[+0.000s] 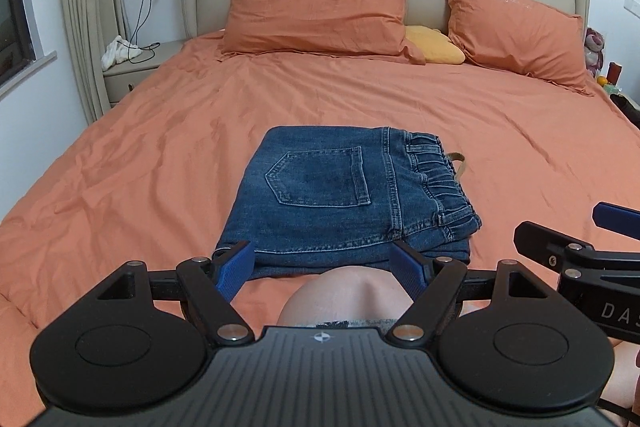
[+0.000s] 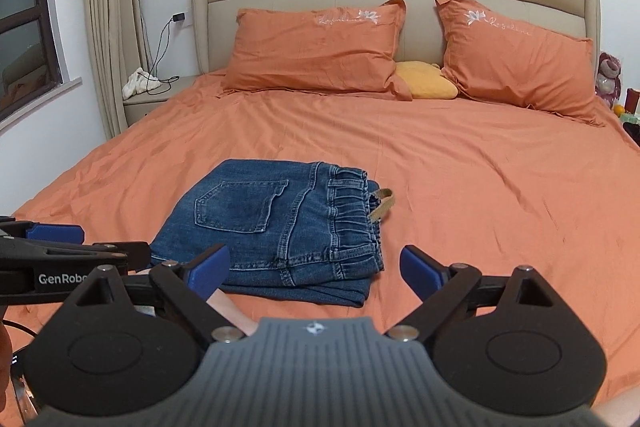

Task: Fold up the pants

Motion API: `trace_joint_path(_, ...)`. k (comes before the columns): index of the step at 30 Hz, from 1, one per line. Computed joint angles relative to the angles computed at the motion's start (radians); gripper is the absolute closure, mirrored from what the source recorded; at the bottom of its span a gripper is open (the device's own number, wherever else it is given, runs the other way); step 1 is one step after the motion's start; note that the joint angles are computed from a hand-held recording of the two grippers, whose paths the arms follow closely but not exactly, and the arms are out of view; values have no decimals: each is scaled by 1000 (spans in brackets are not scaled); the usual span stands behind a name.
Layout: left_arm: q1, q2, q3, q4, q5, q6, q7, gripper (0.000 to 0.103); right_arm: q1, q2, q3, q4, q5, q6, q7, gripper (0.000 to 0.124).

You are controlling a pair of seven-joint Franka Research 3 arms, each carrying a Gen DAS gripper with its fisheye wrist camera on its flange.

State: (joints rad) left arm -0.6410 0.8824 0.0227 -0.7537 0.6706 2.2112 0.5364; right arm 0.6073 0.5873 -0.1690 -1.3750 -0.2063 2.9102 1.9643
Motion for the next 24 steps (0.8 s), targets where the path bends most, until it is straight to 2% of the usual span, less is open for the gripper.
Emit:
trace_joint_path(11, -3, -2, -1, 0, -2, 3, 3, 13, 20, -22, -26, -45, -12, 43, 22, 35)
trace_joint_path(24, -14, 39, 5, 77, -17, -25, 34, 13, 34, -46, -52, -87, -13, 72, 40, 35)
